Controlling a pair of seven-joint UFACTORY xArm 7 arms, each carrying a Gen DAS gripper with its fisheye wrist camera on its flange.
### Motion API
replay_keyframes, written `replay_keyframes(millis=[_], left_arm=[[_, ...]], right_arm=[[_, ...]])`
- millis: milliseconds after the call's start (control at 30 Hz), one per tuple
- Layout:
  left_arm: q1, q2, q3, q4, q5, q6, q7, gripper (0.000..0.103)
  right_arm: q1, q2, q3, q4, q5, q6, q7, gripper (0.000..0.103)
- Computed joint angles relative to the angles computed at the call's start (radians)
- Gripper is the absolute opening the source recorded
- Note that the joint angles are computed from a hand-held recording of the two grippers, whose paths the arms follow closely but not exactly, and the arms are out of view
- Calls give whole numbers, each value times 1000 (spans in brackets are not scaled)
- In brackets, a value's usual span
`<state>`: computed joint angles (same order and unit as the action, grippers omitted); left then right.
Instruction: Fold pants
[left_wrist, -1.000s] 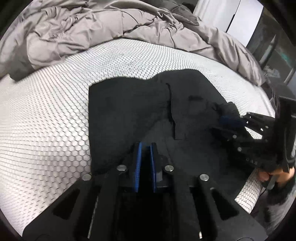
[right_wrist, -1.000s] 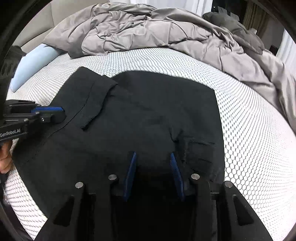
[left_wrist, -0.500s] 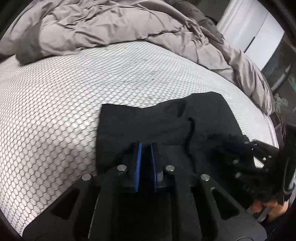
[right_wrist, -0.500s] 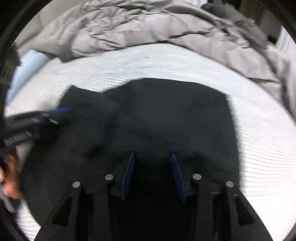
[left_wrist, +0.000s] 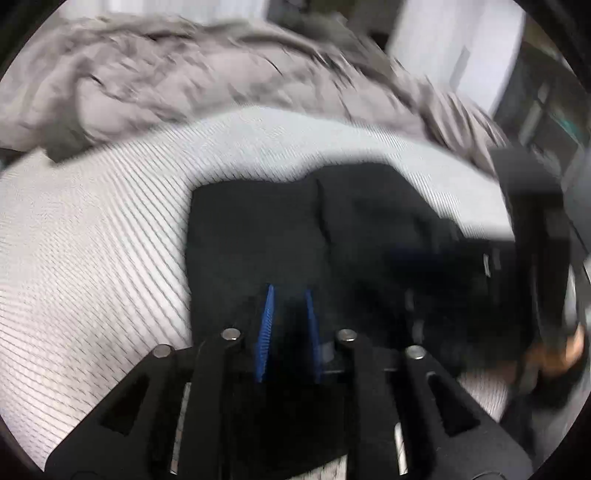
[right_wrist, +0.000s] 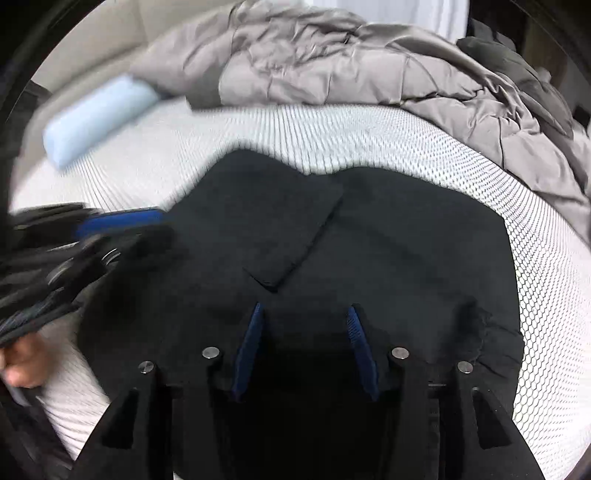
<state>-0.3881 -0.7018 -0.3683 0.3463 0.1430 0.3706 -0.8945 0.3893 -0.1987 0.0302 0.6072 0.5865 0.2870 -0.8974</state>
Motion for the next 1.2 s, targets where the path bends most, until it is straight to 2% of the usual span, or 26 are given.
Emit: replay_keyframes(millis=[33, 67, 100, 133, 167, 200, 233, 300, 367, 400, 467, 533, 567, 633, 700, 733, 800, 833, 867, 967, 1033, 1100, 1167, 1200], left_arm=[[2, 1, -18, -15, 18, -4, 7, 18], [3, -23, -27, -32, 36, -13, 13, 18], [-16, -45, -14, -36, 30, 14, 24, 18], [-19, -64, -12, -35, 21, 42, 15, 18], [-15, -92, -21, -37, 12, 71, -11, 18], [-15, -121, -32, -34, 1, 115, -42, 18], [-16, -130, -38, -21, -6, 142, -62, 18], [-25, -135, -41, -19, 1, 103, -70, 18], [-49, -101, -38, -11, 0, 38, -57, 19], [-66, -85, -32, -8, -9, 30, -50, 22], [-107, 16, 0, 25, -28, 47, 7, 22], [-105, 30, -8, 22, -16, 52, 25, 22], [-113, 14, 1, 7, -15, 40, 40, 22], [-145, -52, 29, -28, -38, 70, 63, 22], [-159, -128, 48, -65, -63, 98, 66, 22], [-156, -156, 49, -74, -69, 119, 66, 22], [-153, -221, 37, -92, -89, 164, 37, 22], [-160, -258, 52, -106, -98, 170, 42, 22], [-153, -276, 59, -117, -103, 157, 40, 22], [-129, -339, 92, -167, -145, 128, 1, 35], [-131, -359, 140, -216, -198, 79, -28, 35], [-133, -337, 184, -243, -238, 6, -37, 35], [-142, -345, 209, -267, -264, -37, -39, 35], [-144, -345, 208, -270, -267, -42, -40, 36]], right_arm=[[-7, 1, -12, -5, -4, -8, -9, 58], [-56, -4, -1, -12, -49, -12, 18, 58], [-67, -10, -13, -21, -53, -31, 5, 58], [-57, -17, -68, -16, -16, -8, -51, 55], [-35, -20, -127, 1, 51, 57, -127, 54], [-41, -31, -150, 9, 101, 106, -168, 51], [-57, -45, -143, 9, 126, 113, -167, 51], [-69, -87, -112, -11, 165, 89, -131, 51], [-20, -144, -126, -36, 248, 133, -200, 51], [-10, -149, -116, -43, 255, 140, -214, 52], [-15, -124, -68, -52, 197, 130, -196, 53], [-40, -92, -36, -73, 106, 94, -165, 52], [-35, -98, -57, -85, 108, 79, -208, 52], [-73, -141, -96, -104, 64, 81, -228, 51], [-90, -186, -209, -92, 99, 175, -331, 51], [-125, -194, -222, -92, 88, 180, -337, 62], [-188, -186, -261, -75, 91, 201, -325, 65], [-197, -171, -295, -47, 125, 261, -335, 65], [-211, -146, -335, -3, 165, 362, -340, 65], [-245, -100, -391, 68, 245, 549, -376, 65], [-270, -39, -408, 121, 277, 659, -366, 69], [-302, 63, -412, 187, 270, 773, -304, 76], [-331, 147, -404, 231, 283, 879, -260, 76], [-343, 157, -394, 235, 304, 891, -263, 77]])
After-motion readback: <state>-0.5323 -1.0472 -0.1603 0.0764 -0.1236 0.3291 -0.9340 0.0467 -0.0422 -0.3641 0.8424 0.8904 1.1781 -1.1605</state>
